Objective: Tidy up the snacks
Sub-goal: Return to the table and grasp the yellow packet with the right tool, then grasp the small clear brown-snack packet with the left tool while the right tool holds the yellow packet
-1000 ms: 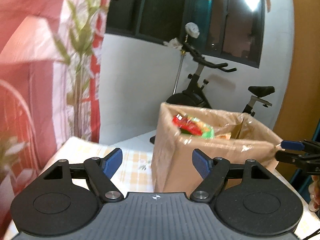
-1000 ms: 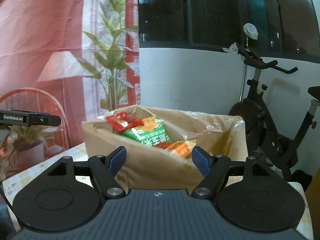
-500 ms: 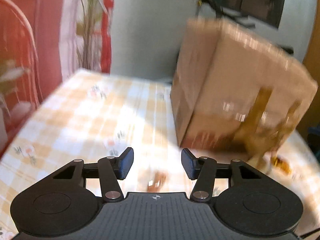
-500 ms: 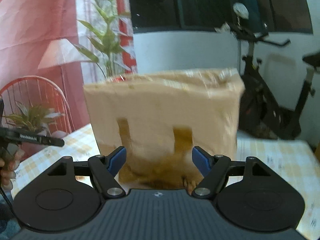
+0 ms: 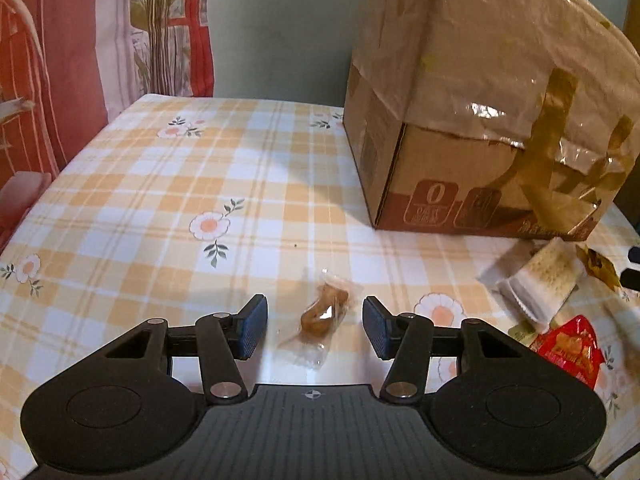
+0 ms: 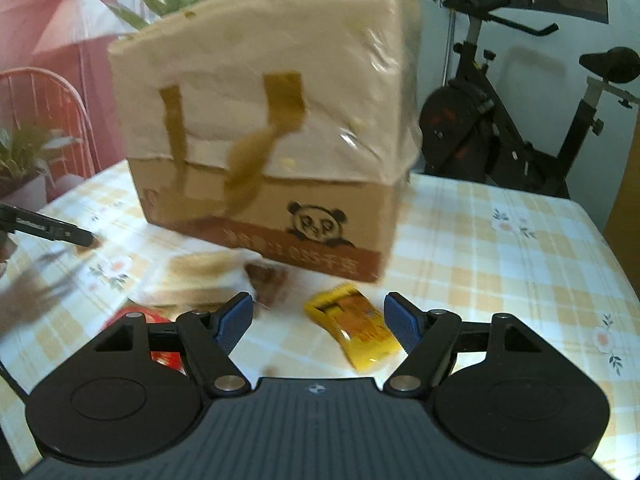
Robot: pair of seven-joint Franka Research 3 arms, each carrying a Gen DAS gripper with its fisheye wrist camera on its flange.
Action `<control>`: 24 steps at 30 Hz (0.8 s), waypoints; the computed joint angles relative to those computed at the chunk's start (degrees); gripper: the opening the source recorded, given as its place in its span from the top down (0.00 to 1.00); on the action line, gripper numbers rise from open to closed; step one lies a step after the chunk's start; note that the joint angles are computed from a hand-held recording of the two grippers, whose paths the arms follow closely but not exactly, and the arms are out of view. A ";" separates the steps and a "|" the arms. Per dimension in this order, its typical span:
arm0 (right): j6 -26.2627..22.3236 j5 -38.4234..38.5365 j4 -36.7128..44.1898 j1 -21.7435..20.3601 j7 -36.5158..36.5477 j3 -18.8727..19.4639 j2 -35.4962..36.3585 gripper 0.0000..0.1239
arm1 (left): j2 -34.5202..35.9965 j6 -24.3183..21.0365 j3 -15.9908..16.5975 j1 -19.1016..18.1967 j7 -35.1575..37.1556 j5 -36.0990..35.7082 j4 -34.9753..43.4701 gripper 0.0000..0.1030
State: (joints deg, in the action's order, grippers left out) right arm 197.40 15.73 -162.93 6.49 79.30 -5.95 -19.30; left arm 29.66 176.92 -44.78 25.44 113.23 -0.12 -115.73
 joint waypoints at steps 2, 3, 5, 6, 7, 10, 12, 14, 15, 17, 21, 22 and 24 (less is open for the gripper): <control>-0.57 -1.30 0.69 0.41 -0.47 -1.64 1.05 0.39 | 0.06 0.12 0.01 0.15 -0.29 -0.14 -0.13 0.46; -0.92 -1.66 1.27 0.20 -0.85 -1.87 1.80 0.39 | 0.14 0.23 -0.29 0.49 -0.33 -0.24 -0.25 0.46; -1.90 -3.16 2.73 0.96 -1.30 -3.86 3.43 0.39 | 0.17 0.44 -0.74 1.02 -0.44 -0.17 -0.53 0.46; -2.21 -4.40 3.37 2.37 -1.01 -5.94 4.18 0.40 | 0.12 0.49 -0.90 1.24 -0.52 -0.06 -0.67 0.46; -2.94 -5.96 4.25 4.42 -0.33 -8.76 4.98 0.41 | 0.16 0.55 -0.92 1.27 -0.61 0.10 -0.72 0.46; -4.96 -8.13 6.50 8.21 1.37 -13.69 7.17 0.44 | 0.24 0.64 -1.08 1.45 -0.97 0.52 -0.80 0.46; -6.22 -9.34 7.27 12.01 2.40 -17.99 7.58 0.46 | 0.31 0.81 -1.50 1.88 -1.13 0.72 -1.06 0.46; -5.33 -9.08 6.94 11.94 2.34 -17.71 7.74 0.48 | 0.70 0.94 -1.95 2.25 -1.37 0.97 -1.03 0.46; -5.48 -9.86 6.68 13.30 2.56 -19.25 7.26 0.48 | 0.75 1.09 -2.29 2.57 -1.56 1.05 -1.21 0.46; -5.67 -9.43 6.17 11.50 1.77 -17.11 6.87 0.52 | 1.13 1.28 -2.67 2.88 -2.06 1.36 -1.16 0.46; -4.45 -3.55 5.26 1.46 0.54 -4.91 7.05 0.64 | 1.37 1.76 -2.71 2.93 -3.22 2.60 -1.27 0.47; -3.90 -1.78 5.26 -0.33 0.39 -2.61 7.28 0.67 | 1.38 1.86 -2.78 3.01 -3.39 2.99 -1.38 0.47; -1.87 -4.18 4.52 0.32 4.50 -4.02 7.53 0.68 | 1.41 2.07 -3.17 3.56 -3.61 3.75 -1.69 0.47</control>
